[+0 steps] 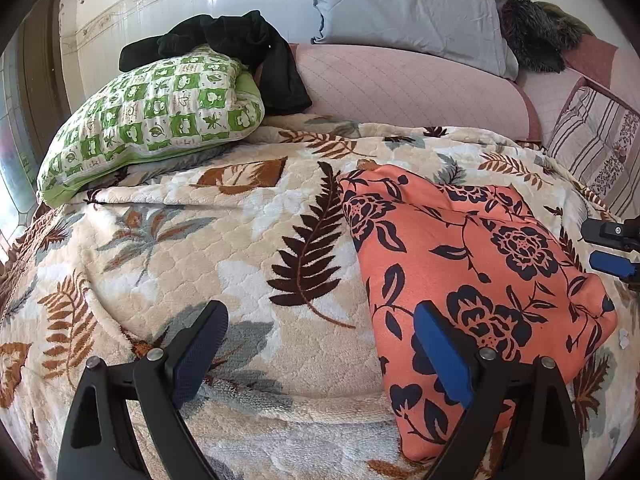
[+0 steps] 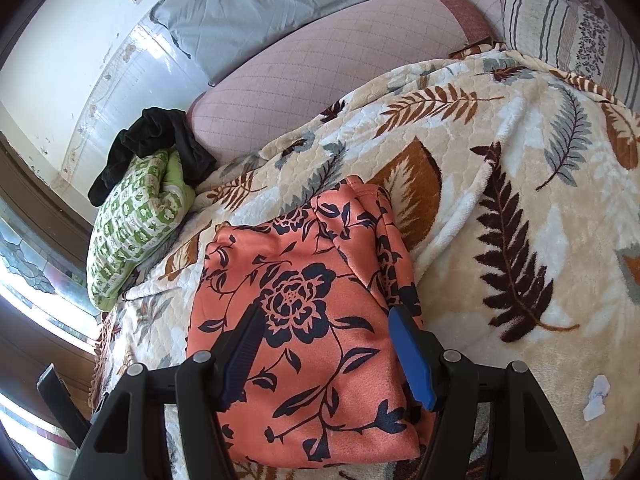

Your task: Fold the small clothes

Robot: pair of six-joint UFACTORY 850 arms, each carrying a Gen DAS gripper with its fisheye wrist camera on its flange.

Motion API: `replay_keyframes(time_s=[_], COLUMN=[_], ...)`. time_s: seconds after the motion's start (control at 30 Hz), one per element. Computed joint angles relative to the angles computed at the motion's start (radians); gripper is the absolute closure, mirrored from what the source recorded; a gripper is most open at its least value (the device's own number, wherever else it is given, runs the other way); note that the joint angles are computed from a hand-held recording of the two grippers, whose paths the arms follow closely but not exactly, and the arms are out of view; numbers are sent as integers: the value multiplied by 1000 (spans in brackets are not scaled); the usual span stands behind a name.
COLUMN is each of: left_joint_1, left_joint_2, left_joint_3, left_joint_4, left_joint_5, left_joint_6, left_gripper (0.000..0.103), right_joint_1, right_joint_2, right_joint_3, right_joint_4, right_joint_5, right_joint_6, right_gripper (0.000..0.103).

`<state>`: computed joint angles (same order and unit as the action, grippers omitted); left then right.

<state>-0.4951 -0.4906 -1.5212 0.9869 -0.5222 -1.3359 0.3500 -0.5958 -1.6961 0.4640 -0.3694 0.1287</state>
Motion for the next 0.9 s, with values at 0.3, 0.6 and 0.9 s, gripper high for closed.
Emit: replay_keyframes(time_s=[0.3,0.6,0.9], left_joint_1=[-1,-1,2], left_joint_2=[-2,-5,-9], left_joint_3=[-4,-5,-9], left_joint_4=[-3,-9,-18], left_joint_5=[-3,1,1], left_joint_6=[1,10,15], left_gripper=[9,9,9], right_joint_1=[0,-1,-11], right_joint_2=[-2,-5,-10], right_joint_3=[-1,-2,2], right_joint_4=[5,11,32], right_joint_5=[-2,-3,-1], right_joint_6=[-3,-4,-8], right_gripper=[35,35,35])
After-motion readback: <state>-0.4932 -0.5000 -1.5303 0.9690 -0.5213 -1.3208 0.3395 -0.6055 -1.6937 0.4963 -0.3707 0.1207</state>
